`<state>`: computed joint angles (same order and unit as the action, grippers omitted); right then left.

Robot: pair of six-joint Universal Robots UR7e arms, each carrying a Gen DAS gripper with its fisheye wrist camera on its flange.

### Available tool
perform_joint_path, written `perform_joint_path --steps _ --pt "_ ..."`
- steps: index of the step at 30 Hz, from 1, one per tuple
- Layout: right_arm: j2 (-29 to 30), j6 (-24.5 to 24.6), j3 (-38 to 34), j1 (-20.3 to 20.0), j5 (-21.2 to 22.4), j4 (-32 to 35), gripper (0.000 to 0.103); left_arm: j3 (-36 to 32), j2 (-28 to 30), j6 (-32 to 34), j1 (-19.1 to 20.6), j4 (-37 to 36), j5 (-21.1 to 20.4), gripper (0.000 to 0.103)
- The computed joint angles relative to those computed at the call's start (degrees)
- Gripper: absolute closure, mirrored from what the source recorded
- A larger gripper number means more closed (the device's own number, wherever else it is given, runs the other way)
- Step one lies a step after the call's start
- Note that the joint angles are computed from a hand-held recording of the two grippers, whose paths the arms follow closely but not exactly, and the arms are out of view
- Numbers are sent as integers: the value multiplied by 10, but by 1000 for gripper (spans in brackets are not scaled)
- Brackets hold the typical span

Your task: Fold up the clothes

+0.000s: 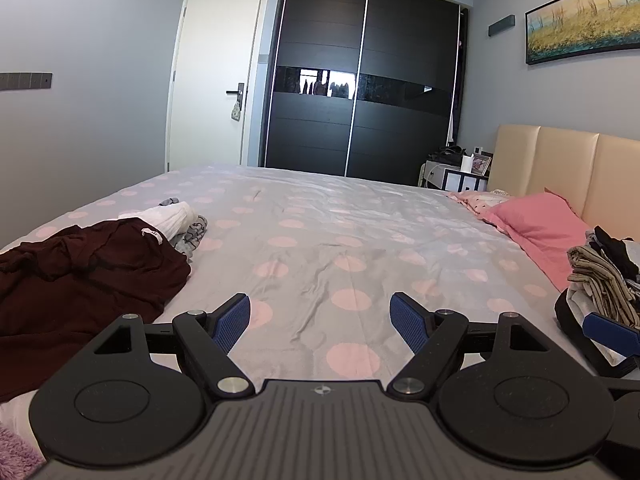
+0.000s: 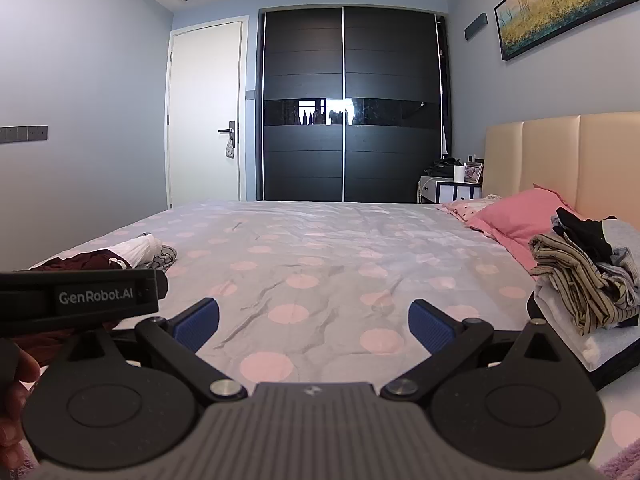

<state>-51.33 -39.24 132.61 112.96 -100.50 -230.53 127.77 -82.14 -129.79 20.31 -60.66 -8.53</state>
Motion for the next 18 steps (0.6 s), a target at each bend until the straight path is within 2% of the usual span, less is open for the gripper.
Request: perform_joint_path --steps 18 --pt "14 -5 -4 -5 4 -15 1 4 -4 27 0 -30 -6 26"
